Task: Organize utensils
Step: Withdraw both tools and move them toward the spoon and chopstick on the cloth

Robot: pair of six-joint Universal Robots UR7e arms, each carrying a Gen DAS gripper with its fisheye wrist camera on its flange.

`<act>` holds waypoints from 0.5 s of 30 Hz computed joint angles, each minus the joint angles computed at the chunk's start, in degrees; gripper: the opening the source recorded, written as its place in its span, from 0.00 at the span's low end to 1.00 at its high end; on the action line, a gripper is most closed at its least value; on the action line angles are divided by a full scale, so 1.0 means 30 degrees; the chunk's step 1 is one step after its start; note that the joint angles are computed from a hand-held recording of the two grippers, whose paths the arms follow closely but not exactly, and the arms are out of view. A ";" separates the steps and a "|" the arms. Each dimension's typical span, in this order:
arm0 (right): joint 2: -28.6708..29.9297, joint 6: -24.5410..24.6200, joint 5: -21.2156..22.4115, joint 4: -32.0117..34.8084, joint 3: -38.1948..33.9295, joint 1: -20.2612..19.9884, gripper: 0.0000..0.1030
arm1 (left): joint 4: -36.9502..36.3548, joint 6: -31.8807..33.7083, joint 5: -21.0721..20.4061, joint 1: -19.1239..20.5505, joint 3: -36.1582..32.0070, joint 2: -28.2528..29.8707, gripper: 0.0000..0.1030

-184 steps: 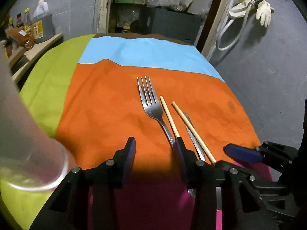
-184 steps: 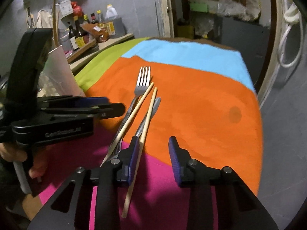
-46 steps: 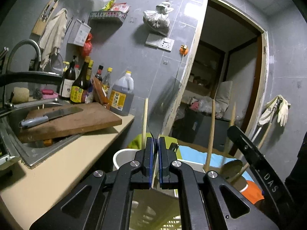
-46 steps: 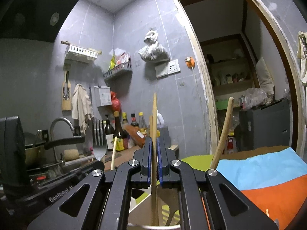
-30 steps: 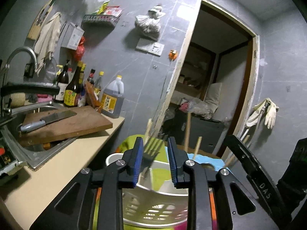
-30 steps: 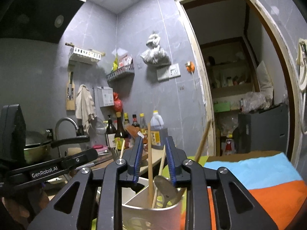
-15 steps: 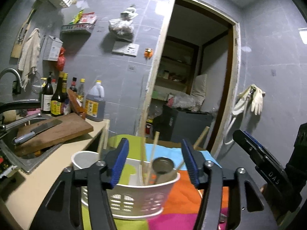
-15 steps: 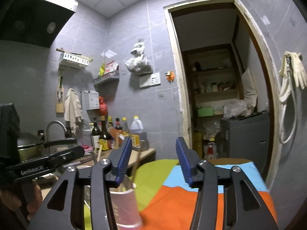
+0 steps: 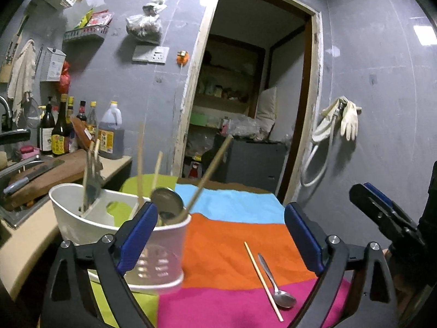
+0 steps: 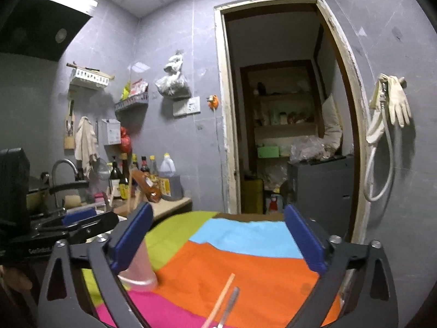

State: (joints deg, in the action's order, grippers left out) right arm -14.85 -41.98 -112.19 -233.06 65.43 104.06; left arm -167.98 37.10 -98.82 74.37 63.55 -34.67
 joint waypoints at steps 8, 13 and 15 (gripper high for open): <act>-0.1031 0.0887 -0.2088 0.0610 0.1608 -0.0405 1.00 | 0.0615 0.0714 0.1094 -0.0236 0.0795 0.0056 0.89; -0.1095 0.2133 -0.4311 0.3262 0.1250 -0.0616 1.00 | 0.0982 0.0759 0.2528 -0.0356 0.0724 0.0346 0.89; -0.1041 0.2716 -0.5256 0.4784 0.0957 -0.0646 1.00 | 0.1422 0.0608 0.3275 -0.0382 0.0525 0.0513 0.89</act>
State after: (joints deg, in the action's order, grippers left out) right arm -17.97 -33.83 -127.96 -218.71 68.30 102.12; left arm -163.71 38.93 -89.00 73.23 65.12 -33.13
